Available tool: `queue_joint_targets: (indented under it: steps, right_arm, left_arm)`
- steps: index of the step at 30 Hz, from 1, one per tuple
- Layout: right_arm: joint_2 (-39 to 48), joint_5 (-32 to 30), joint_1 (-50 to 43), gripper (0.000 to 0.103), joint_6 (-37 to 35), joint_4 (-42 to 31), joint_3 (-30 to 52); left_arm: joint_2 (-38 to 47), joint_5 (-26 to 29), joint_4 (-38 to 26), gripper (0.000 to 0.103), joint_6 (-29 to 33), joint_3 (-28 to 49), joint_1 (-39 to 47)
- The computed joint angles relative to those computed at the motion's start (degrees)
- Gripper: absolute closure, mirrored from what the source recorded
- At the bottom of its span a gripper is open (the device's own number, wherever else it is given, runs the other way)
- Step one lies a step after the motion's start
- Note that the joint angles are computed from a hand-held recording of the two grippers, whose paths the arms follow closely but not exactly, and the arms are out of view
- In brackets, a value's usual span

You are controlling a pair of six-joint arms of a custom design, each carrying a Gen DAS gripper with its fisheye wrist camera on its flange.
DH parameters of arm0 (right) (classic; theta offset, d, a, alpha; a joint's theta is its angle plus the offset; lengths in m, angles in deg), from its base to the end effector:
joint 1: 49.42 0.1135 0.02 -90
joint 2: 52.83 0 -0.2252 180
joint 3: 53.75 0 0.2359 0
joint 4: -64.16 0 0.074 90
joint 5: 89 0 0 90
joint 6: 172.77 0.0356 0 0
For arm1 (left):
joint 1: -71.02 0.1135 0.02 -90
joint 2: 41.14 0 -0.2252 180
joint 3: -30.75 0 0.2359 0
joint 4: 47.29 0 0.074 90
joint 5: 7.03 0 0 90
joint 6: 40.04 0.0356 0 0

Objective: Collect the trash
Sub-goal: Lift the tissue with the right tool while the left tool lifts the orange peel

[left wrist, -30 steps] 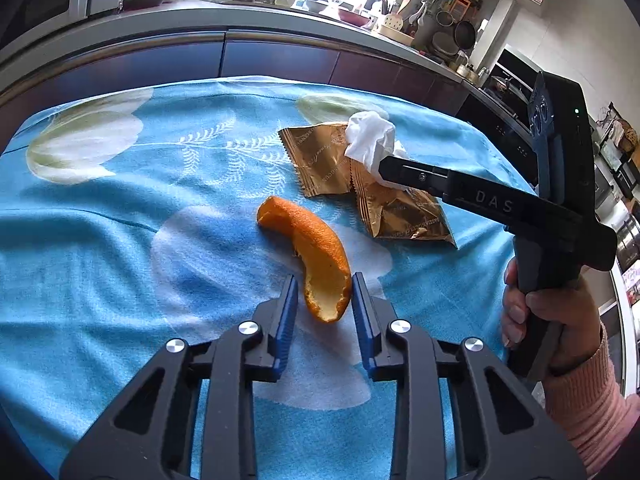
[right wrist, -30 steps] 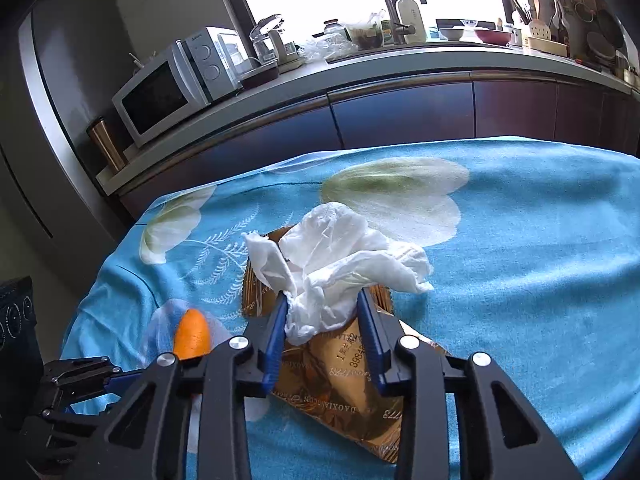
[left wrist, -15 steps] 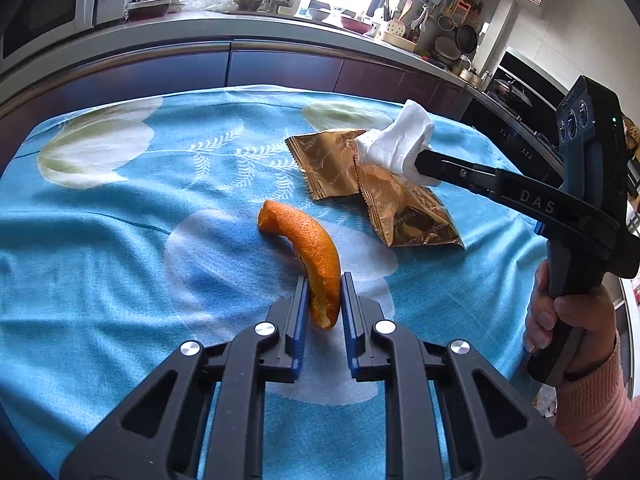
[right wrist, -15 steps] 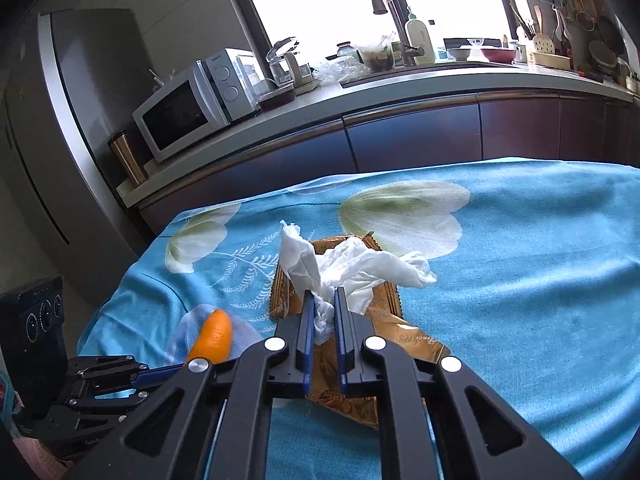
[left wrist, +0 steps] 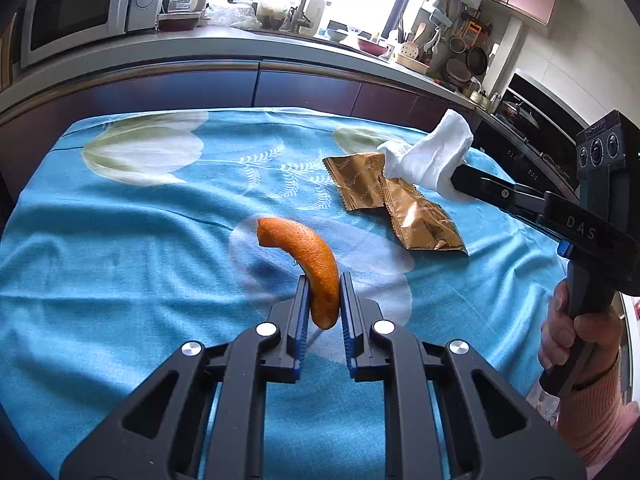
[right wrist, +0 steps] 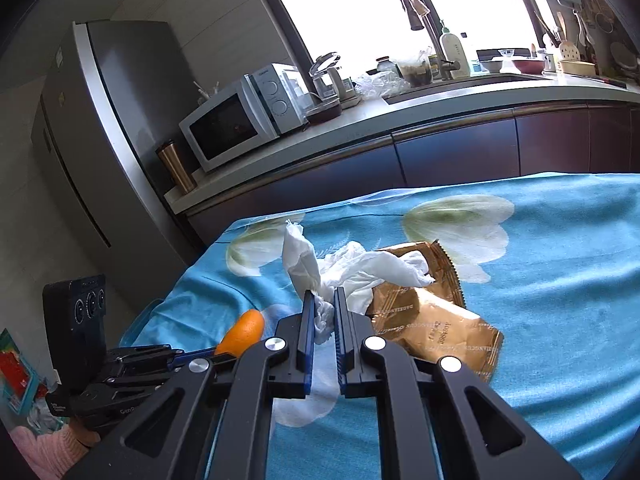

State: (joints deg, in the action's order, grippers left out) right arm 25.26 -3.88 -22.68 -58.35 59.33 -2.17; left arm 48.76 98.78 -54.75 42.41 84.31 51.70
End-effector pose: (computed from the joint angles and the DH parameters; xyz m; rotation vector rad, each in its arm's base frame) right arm 0.2470 0.1278 0.1716 -0.0962 2.1763 0.6120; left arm 0.2683 -0.1044 0.1240 0.3813 2.3348 -0.5530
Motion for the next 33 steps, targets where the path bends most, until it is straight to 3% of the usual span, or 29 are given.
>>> queue_joint_targets:
  steps: [20,29,33]
  right_arm:
    - [2.2,-1.2,8.8,0.095,3.4,3.5,0.6]
    - [5.0,-1.4,11.5,0.095,4.3,4.1,2.1]
    - [6.3,-1.8,12.3,0.095,4.6,4.0,2.7]
  left_arm:
    - [-20.5,4.6,-7.5,0.088,7.8,-12.2,12.9]
    - [-25.3,7.6,-10.4,0.088,11.7,-16.1,19.2]
    - [-23.5,7.2,-9.9,0.084,13.1,-17.1,20.6]
